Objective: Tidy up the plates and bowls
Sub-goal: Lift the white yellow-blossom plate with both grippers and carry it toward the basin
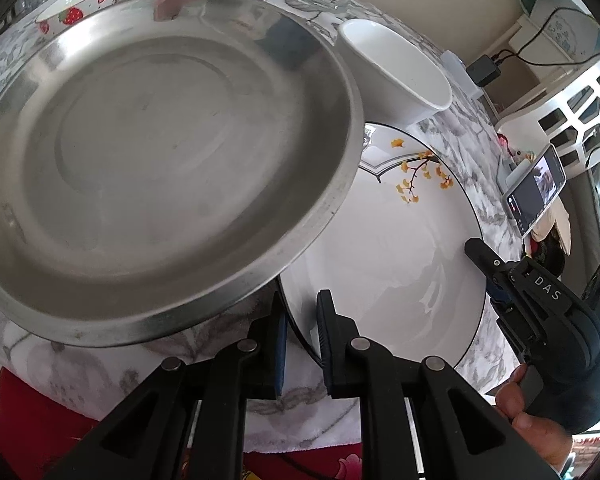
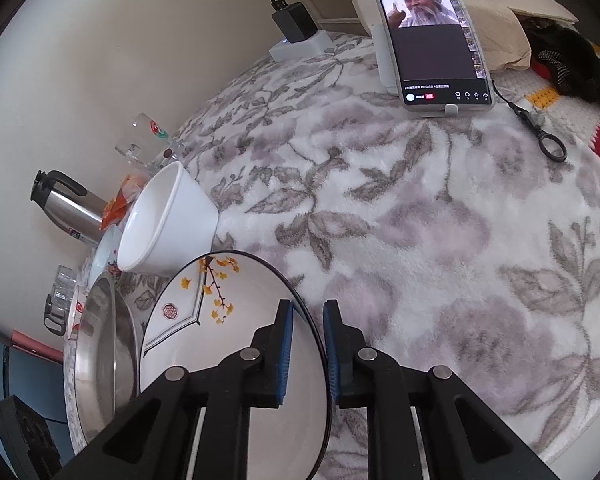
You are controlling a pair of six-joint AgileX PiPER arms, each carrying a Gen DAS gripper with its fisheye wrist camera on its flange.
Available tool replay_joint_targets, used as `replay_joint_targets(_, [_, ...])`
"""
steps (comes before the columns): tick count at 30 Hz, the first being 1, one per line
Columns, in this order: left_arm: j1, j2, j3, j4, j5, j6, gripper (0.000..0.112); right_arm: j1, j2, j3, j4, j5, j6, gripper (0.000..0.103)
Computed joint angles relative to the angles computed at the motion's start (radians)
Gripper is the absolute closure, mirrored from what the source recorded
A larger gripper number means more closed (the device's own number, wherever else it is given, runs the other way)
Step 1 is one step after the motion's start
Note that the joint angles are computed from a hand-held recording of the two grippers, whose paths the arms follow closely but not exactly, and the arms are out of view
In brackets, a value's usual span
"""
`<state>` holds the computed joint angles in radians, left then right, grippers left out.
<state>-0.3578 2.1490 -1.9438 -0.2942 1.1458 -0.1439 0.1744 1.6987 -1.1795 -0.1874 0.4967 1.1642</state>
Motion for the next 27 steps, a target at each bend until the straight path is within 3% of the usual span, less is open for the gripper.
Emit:
replay_joint_targets(9, [-0.012,-0.024,0.006,-0.006,-0.024,0.038,0.095,0.005,-0.071,0.055,-0.053,-0.033,0.049,0.087])
replay_joint_targets(27, [-0.030,-0.050,0.014,-0.029,-0.033,0.118,0.095,0.019,-0.162,0.130,-0.163,-0.011,0.169,0.087])
